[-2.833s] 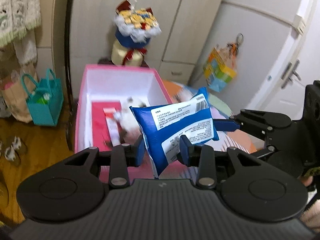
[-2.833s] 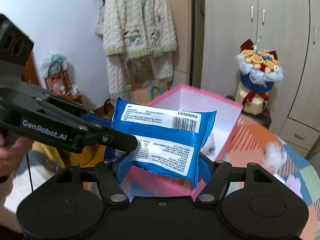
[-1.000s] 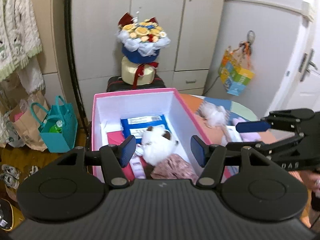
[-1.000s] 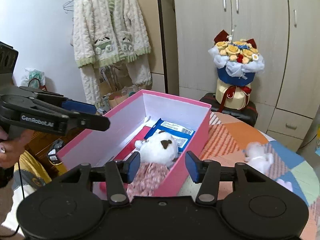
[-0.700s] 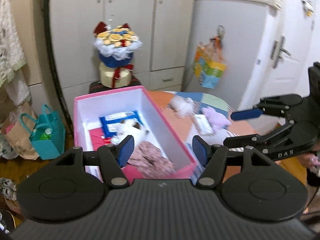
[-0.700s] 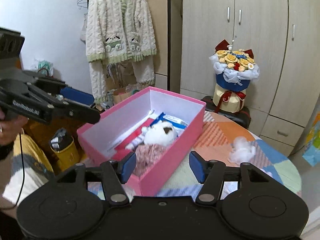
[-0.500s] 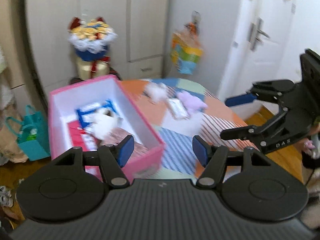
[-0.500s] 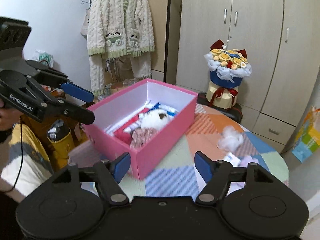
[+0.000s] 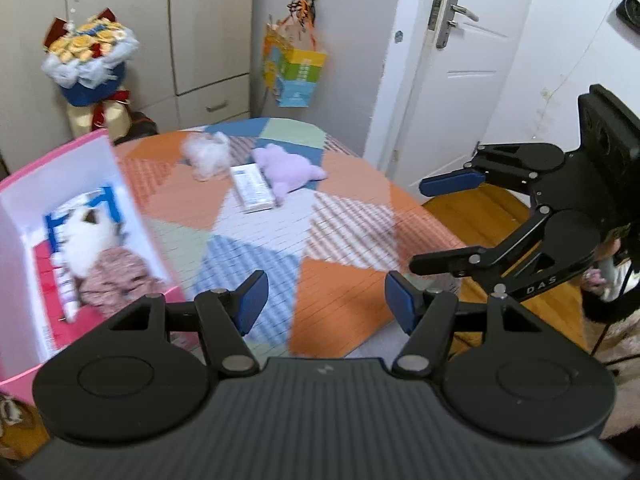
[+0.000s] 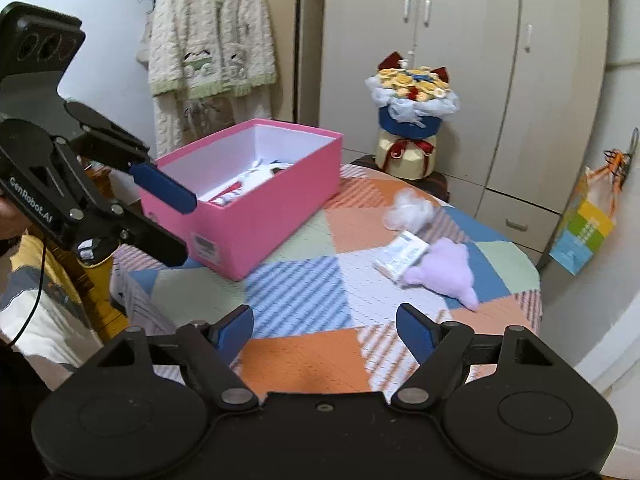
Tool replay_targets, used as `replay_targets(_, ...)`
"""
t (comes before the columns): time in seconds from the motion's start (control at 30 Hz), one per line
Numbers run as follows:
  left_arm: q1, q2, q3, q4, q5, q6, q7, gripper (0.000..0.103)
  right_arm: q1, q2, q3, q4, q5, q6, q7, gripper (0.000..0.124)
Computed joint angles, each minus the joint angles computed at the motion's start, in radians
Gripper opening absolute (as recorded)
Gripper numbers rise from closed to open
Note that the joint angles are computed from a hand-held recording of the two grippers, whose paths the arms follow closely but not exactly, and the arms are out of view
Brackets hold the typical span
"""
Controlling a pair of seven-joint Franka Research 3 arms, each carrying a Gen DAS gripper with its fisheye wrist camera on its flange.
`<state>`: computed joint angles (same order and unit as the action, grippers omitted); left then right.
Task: Organize soft objects
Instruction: 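Move the right tool toward the lavender plush on the table, then grasp the lavender plush with the right gripper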
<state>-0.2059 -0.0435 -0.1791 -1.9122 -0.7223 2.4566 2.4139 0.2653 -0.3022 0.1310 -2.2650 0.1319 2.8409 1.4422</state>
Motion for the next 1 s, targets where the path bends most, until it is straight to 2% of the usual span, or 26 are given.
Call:
replay_targets(0.23,-0.013,0.134,-0.055,0.113,0.034,0.042,-0.060,0.062,0.033,0.023,-0.088,-0.029,0.109,0.081,-0.158,0.084)
replay_targets(0.33,-0.004,0.221,-0.081,0.197,0.065,0.023,-0.119,0.062,0.100,0.066,-0.164,-0.031,0.259,0.145,-0.301,0.085)
replay_targets(0.43,0.003,0.303,-0.111,0.266,0.106,0.045,-0.171,0.062,0.171,0.123,-0.239,0.000,0.466,0.168,-0.479,0.085)
replay_targets(0.5,0.008,0.360,-0.133,0.315,0.126,0.067,-0.206,0.061,0.192,0.166,-0.268,0.033,0.586,0.173,-0.590,0.085)
replay_targets(0.63,0.008,0.483,-0.161,0.435,0.182,0.093,-0.314,0.060,0.169,0.270,-0.270,0.125,0.748,0.169,-0.762,0.085)
replay_targets(0.7,-0.005,0.537,-0.165,0.487,0.220,0.138,-0.379,0.060,0.141,0.317,-0.255,0.173,0.819,0.158,-0.847,0.085)
replay_targets(0.77,-0.014,0.595,-0.170,0.553,0.259,0.144,-0.438,0.060,0.106,0.366,-0.235,0.227,0.870,0.126,-0.911,0.085)
replay_targets(0.87,-0.040,0.692,-0.165,0.679,0.336,0.133,-0.535,0.059,0.055,0.427,-0.201,0.294,0.888,0.085,-0.958,0.085)
replay_targets(1.0,-0.108,0.830,-0.114,0.873,0.478,0.119,-0.685,0.055,0.015,0.497,-0.164,0.353,0.815,0.098,-0.947,0.086)
